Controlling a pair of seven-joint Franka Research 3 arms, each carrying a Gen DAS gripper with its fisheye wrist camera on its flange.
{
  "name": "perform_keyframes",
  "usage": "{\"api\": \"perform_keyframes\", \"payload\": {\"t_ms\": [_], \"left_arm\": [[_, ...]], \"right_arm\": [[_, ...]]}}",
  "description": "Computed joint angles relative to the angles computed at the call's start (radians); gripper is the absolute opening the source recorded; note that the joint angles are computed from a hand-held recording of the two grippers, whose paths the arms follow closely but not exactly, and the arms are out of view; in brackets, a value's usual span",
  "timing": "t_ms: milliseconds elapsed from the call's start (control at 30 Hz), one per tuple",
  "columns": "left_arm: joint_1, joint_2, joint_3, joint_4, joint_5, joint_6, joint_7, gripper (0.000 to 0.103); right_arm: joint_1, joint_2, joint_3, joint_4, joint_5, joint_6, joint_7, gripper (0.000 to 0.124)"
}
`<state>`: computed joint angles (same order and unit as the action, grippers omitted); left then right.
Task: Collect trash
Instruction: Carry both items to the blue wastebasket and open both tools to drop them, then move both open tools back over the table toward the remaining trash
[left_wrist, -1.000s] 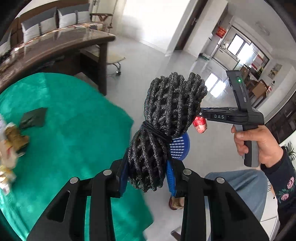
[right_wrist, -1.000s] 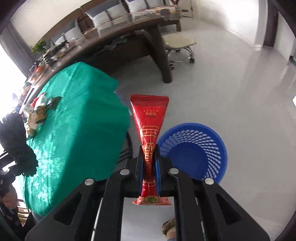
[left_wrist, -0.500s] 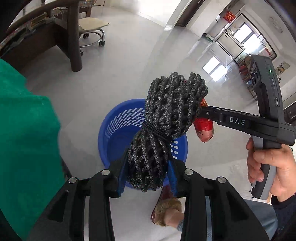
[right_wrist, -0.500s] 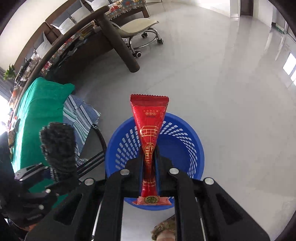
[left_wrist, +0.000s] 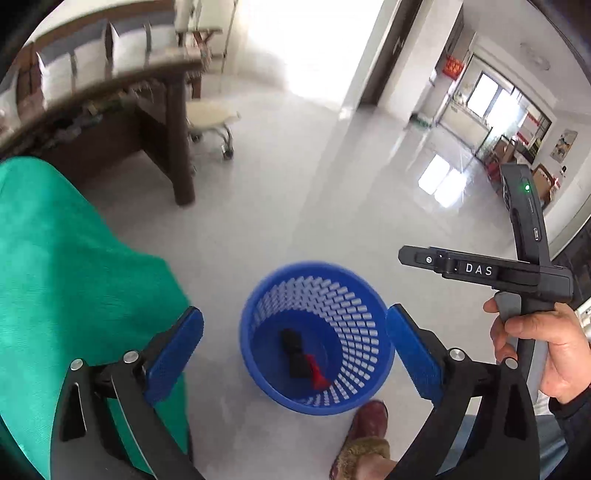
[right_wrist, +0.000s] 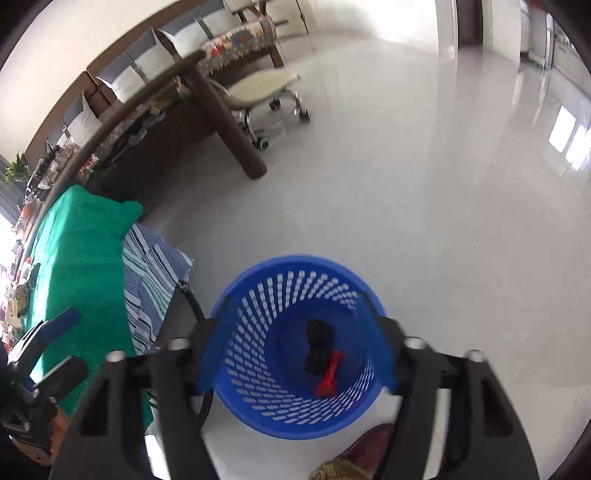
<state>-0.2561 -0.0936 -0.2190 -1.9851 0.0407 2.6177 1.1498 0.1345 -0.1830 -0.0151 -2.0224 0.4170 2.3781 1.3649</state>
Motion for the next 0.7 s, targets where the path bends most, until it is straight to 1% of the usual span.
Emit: {"api": "perform_keyframes", "payload": {"t_ms": [33, 100, 133, 167, 233, 300, 333, 400, 500, 567, 667, 700], "left_arm": [[0.003, -0.044, -0.002, -0.031, 0.023, 0.006, -0.015, 0.098], [-0.007, -0.140, 0.006, -0.090, 0.016, -0.017, 0.006, 0.098], [-0.014, -0.186, 0.012, -0.119, 0.008, -0.033, 0.012, 0.098], [-0.020, -0.227, 0.018, -0.140, 0.000, -0.055, 0.013, 0.098], [-0.017, -0.335, 0.020, -0.203, 0.007, -0.111, -0.020, 0.098], [-0.008, -0.448, 0.023, -0.270, 0.026, -0.166, -0.057, 0.098], [-0.004, -0.490, 0.034, -0.301, 0.035, -0.180, -0.062, 0.098], [0.016, -0.618, 0.050, -0.374, 0.060, -0.246, -0.088, 0.098], [0.050, -0.806, 0.103, -0.475, 0.091, -0.360, -0.086, 0.098], [0.093, -0.919, 0.136, -0.514, 0.124, -0.457, -0.071, 0.098], [0.167, -1.051, 0.197, -0.547, 0.179, -0.568, -0.028, 0.098], [0.202, -1.096, 0.227, -0.556, 0.207, -0.609, -0.004, 0.098]], "right_arm": [[0.006, -0.017, 0.011, -0.006, -0.004, 0.025, 0.006, 0.078], [0.024, -0.089, 0.032, -0.049, -0.010, 0.091, 0.003, 0.080], [0.033, -0.122, 0.042, -0.074, -0.013, 0.127, 0.008, 0.084], [0.045, -0.165, 0.057, -0.110, -0.015, 0.170, 0.018, 0.090], [0.076, -0.230, 0.079, -0.165, -0.012, 0.223, 0.032, 0.091], [0.117, -0.287, 0.109, -0.214, -0.009, 0.254, 0.050, 0.091], [0.135, -0.302, 0.121, -0.228, -0.010, 0.264, 0.060, 0.091], [0.185, -0.328, 0.155, -0.255, -0.011, 0.272, 0.076, 0.091], [0.262, -0.324, 0.202, -0.258, -0.019, 0.274, 0.093, 0.091], [0.305, -0.294, 0.236, -0.229, -0.037, 0.263, 0.111, 0.091], [0.366, -0.221, 0.281, -0.152, -0.068, 0.231, 0.134, 0.091], [0.382, -0.191, 0.293, -0.122, -0.084, 0.224, 0.140, 0.091]]}}
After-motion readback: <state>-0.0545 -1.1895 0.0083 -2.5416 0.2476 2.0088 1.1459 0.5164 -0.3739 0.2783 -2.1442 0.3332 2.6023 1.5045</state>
